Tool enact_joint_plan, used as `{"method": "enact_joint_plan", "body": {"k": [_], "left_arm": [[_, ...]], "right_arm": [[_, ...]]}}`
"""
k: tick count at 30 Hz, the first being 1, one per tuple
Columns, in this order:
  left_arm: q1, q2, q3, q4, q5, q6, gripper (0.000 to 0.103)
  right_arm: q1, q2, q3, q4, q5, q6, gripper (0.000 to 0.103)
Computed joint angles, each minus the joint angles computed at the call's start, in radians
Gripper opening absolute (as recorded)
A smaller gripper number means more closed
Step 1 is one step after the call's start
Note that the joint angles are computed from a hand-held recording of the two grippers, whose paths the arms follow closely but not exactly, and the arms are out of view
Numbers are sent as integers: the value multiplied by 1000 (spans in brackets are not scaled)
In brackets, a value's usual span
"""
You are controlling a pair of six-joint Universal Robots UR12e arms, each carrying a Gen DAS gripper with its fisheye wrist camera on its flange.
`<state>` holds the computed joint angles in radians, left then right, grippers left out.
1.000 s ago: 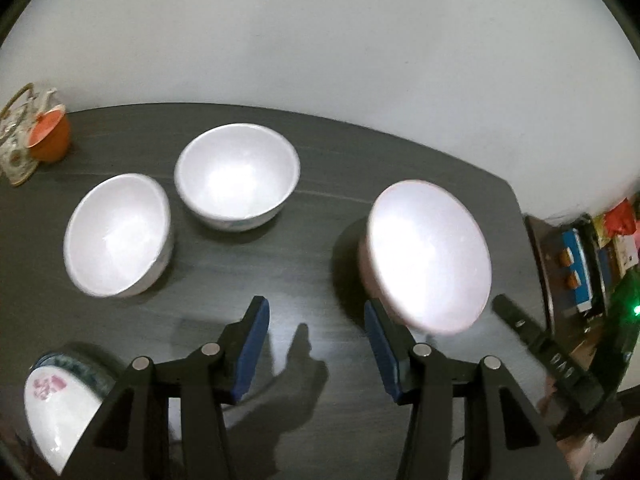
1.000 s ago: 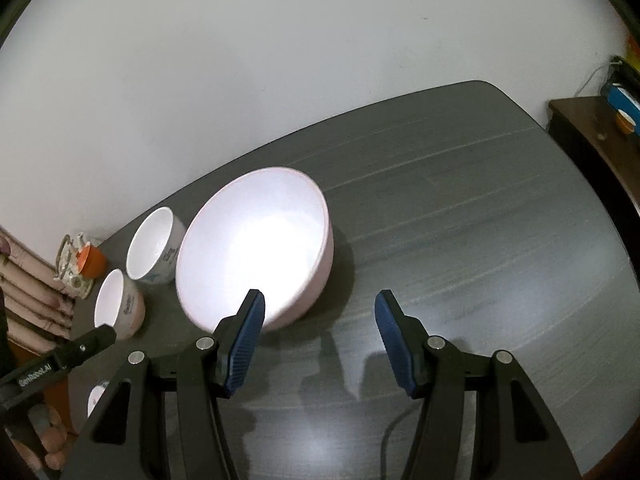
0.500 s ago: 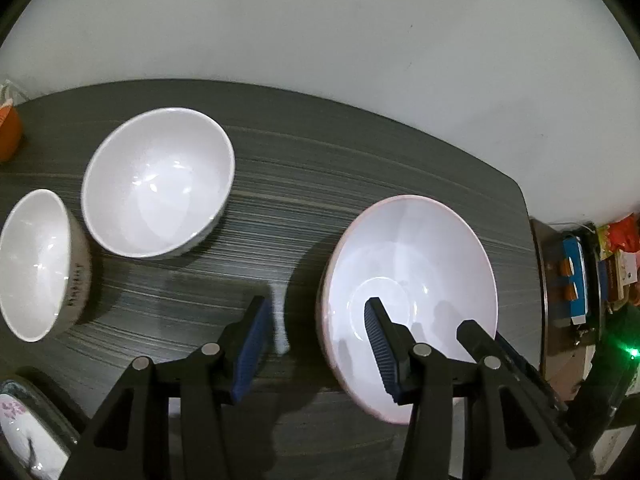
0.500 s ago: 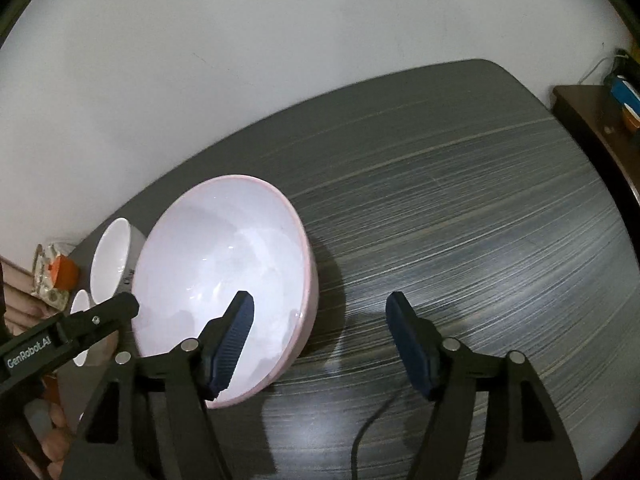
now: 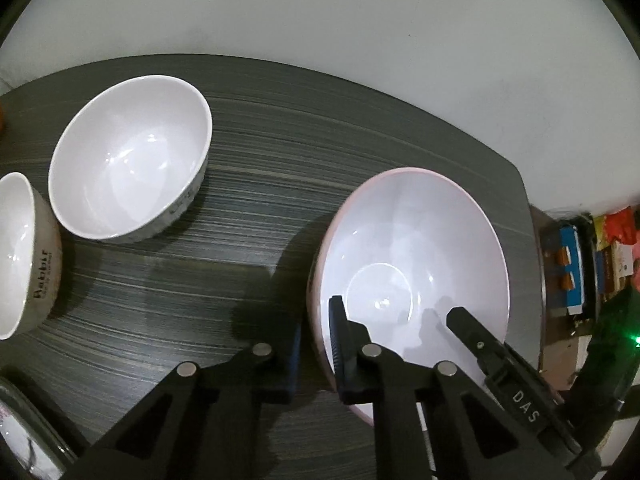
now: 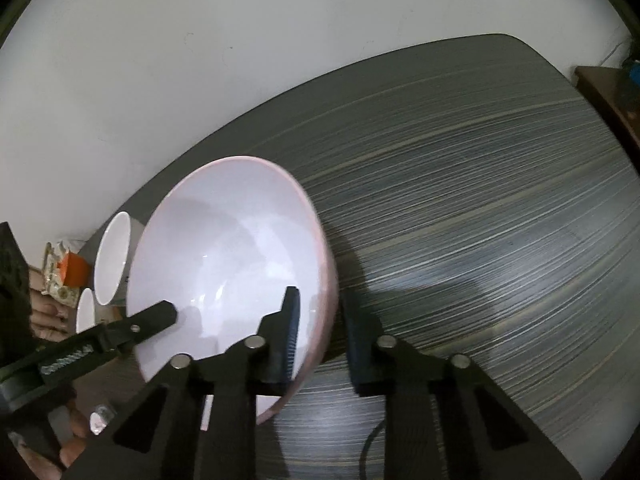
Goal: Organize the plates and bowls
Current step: 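Grasp the large pink bowl rim with both tools, then lift and carry the pink bowl beside the plate stack with both tools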
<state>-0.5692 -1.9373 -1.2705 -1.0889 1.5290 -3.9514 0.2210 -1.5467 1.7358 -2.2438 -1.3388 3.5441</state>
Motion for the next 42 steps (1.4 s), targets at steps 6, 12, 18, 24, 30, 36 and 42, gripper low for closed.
{"method": "enact_joint_plan", "body": {"k": [6,12,18,24,30,36,42], "left_arm": [[-12,21,-12,0,15,8,12],[-24,69,-51,-4,38,3,12],[-43,133,-103,-22,71,-8,12],[-62,190,-157,-31,82,-40,12],[-87,231,-200,-46,96,-63,12],[-98,282,-250,-53,100,-88,12],[-107,311,-287,-61,99,-114,12]], "right_arm": [[17,-20,2,-1,-35,-5,18],[35,-37,2,0,-34,15,19],[55,-78,21,12,-18,31,19],[92,-117,38,38,-29,43,19],[132,-154,62,62,-42,58,19],[162,-178,79,94,-37,61,20],[182,-196,98,103,-29,72,21]]}}
